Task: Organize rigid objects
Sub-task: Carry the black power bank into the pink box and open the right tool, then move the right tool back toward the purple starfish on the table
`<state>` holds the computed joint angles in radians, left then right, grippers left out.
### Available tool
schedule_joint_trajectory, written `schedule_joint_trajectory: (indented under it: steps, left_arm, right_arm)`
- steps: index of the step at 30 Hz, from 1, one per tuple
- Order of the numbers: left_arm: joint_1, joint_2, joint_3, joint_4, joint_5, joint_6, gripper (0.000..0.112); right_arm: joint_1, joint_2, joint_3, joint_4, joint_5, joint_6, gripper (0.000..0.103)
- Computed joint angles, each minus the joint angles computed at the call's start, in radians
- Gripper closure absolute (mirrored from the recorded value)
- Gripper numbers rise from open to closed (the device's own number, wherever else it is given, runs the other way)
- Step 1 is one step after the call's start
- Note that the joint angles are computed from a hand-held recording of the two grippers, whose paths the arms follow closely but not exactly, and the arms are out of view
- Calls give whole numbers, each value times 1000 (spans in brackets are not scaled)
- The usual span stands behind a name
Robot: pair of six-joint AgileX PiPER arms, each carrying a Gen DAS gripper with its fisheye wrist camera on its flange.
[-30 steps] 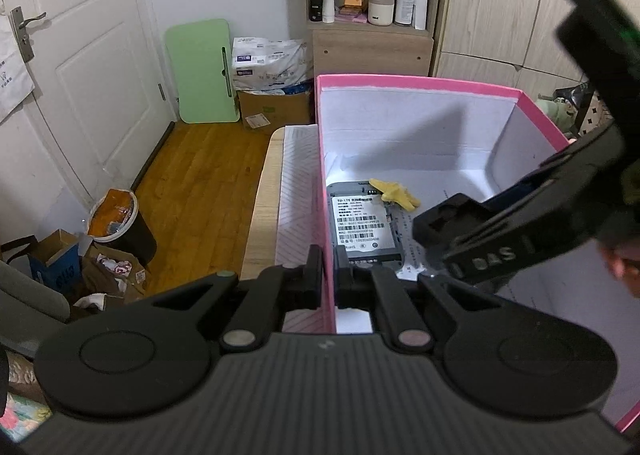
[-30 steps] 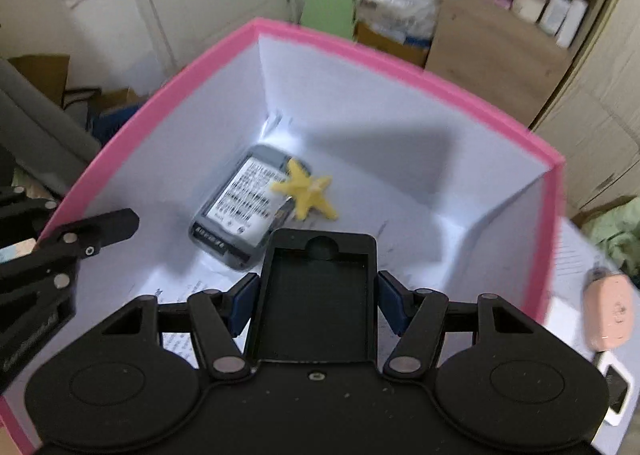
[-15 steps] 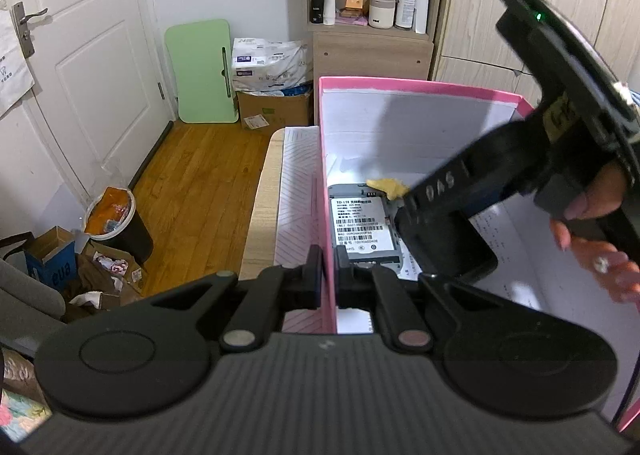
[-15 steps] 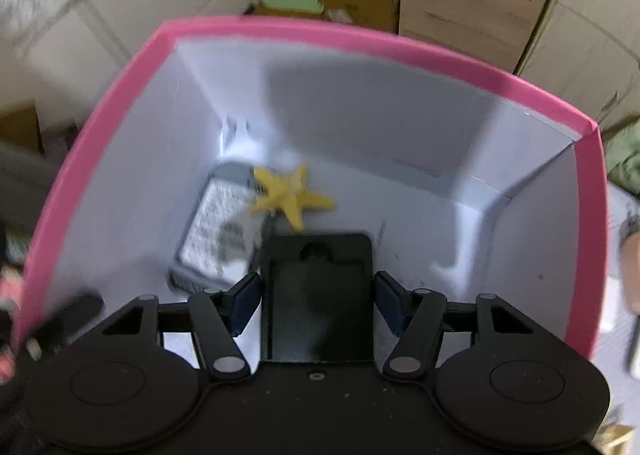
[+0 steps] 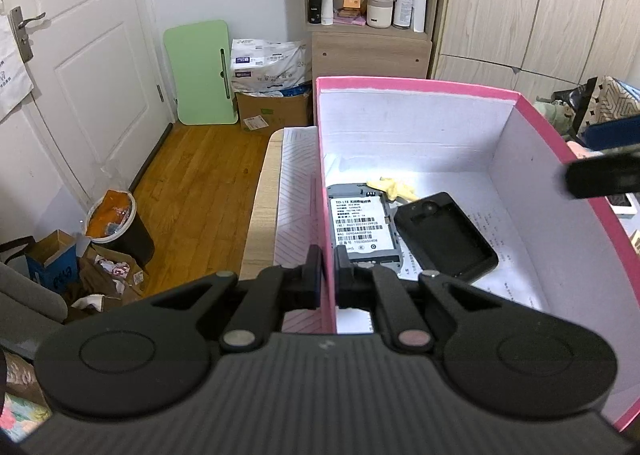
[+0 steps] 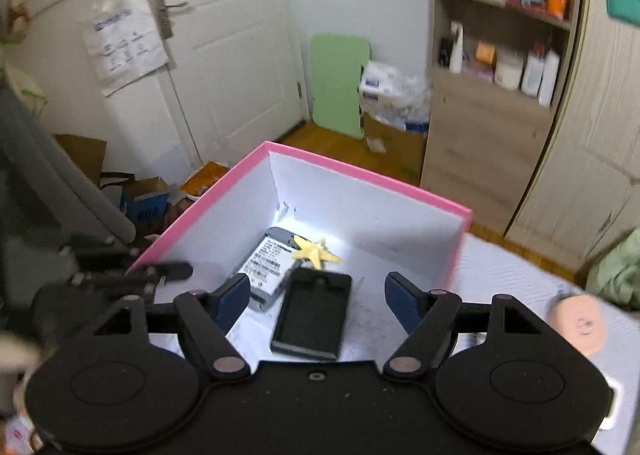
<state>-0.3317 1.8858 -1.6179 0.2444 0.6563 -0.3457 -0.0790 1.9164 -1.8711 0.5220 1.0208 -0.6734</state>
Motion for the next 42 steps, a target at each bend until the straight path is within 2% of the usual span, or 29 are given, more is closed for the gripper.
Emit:
schedule_joint_trajectory:
  steps: [5,8,10,19,25,30,33,37,40,42]
  left_arm:
    - [-9,3,-5,22,1,-10,107]
    - [-7,8,-14,15,7,-9,107]
    - [-8,8,-14,17,6,-11,107]
    - [-5,-1,5,13,-14,-9,107]
    - [-4,0,4,18,-12,-8,107]
    - [-12,3,2,36,-10,-26,107]
    - [-14,2,3,42,-11,-30,107]
    - [-16,2,4,50,-13,-34,107]
    - [-16,1,9,51,-20,-39,107]
    - [-16,-1,11,52,-19,-40,107]
  right_arm:
    - [-130,-123,146,130,10,-133,25]
    - [-206,-189,259,194,-17,-274,25]
    - [-254,-233,362,260,-79,-405,25]
    - [-478,-233,624,569,-86,-831,29]
    - [-500,-196,734,641,-116,-938,34]
    - [-494,-203,835,646,-139,-1018,44]
    - [-472,-203,875,647,-176,-1036,45]
    - [-429,-207,916,691,-297,-1078,44]
    - [-434,-199,920,730,-289,-1089,42]
    - [-430,-200,939,782,-306,-1133,46]
